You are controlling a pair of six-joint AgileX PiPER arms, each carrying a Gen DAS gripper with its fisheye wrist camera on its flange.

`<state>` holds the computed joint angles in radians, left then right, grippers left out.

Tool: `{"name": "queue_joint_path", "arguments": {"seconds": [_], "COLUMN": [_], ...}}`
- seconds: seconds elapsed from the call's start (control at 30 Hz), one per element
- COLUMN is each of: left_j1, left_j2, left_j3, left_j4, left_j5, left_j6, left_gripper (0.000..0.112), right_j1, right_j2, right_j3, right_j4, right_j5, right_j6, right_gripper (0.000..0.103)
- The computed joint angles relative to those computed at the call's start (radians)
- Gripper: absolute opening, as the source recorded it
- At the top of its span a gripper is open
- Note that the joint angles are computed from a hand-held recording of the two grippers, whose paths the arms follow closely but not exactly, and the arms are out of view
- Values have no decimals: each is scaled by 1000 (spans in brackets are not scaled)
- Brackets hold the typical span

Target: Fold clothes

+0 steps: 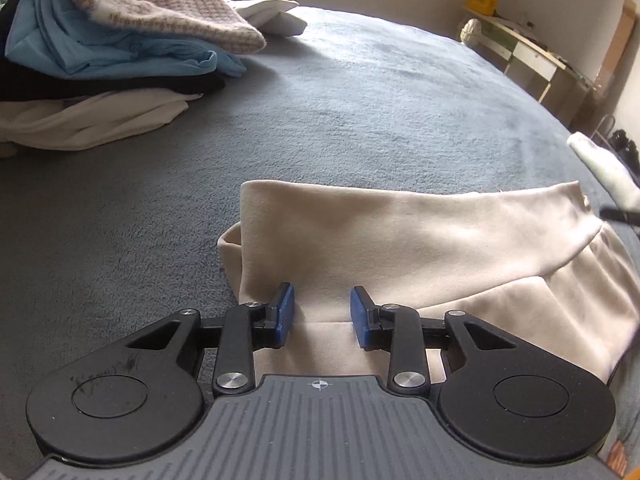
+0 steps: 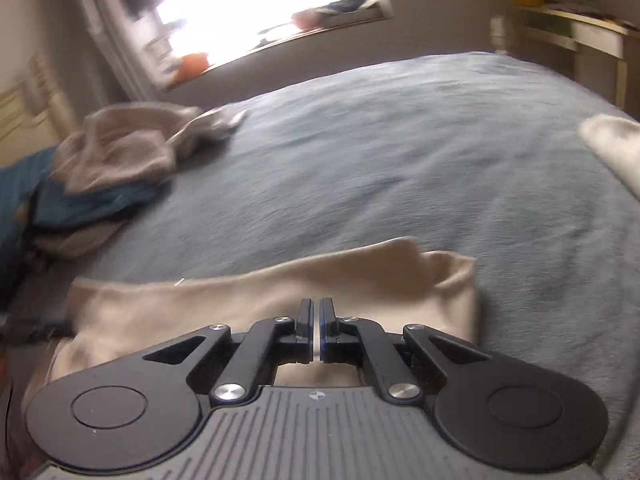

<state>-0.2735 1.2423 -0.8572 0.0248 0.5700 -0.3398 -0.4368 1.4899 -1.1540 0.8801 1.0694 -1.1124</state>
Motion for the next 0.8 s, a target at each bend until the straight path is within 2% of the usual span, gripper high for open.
{"name": "queue_joint_path", "arguments": {"seconds": [0.03, 0.1, 0.13, 0.2, 0.3, 0.37, 0.4, 0.43, 0.47, 0.5, 0.57, 0.67, 0.73, 0.8], "left_j1": [-8, -20, -24, -37, -41, -43, -45, -48, -51, -56, -69, -123, -167, -218], "left_j2": [3, 4, 4, 5, 3, -2, 0, 6, 12, 12, 2, -50, -85, -88], "left_j3": [1, 5, 4, 0, -1, 1, 2, 2, 3, 2, -4, -6, -14, -37], "left_j4": [21, 53, 62, 90, 102, 112, 121, 134, 147, 162, 196, 245, 238, 168], "left_j5": [-5, -16, -18, -16, -19, -25, -29, -33, -37, -35, -18, 15, 32, 35], "left_j6": [-25, -67, -76, -96, -101, -100, -104, -110, -118, -128, -152, -166, -129, -45], "left_gripper": [32, 32, 32, 33, 33, 33, 33, 33, 34, 34, 34, 34, 34, 34], "right_j1": [10, 32, -4, -113, -160, -193, -204, -207, -199, -192, -208, -241, -255, -247], "right_j2": [-9, -13, 21, 96, 64, 57, 45, 37, 40, 51, 91, 23, -42, -95], "right_j3": [14, 57, 52, 5, -3, -10, 5, 23, 33, 38, 16, 10, 19, 40], "right_j4": [-29, -93, -84, -4, -25, 7, 33, 42, 14, -36, -126, -103, -57, -20], "right_j5": [0, -99, -117, -58, -81, 16, 35, 16, -43, -117, -195, -124, -1, 121], "right_j6": [-44, -68, -44, 22, 48, 50, 16, -2, 19, 76, 224, 222, 157, 103], "right_gripper": [1, 0, 0, 0, 0, 0, 0, 0, 0, 0, 0, 0, 0, 0]}}
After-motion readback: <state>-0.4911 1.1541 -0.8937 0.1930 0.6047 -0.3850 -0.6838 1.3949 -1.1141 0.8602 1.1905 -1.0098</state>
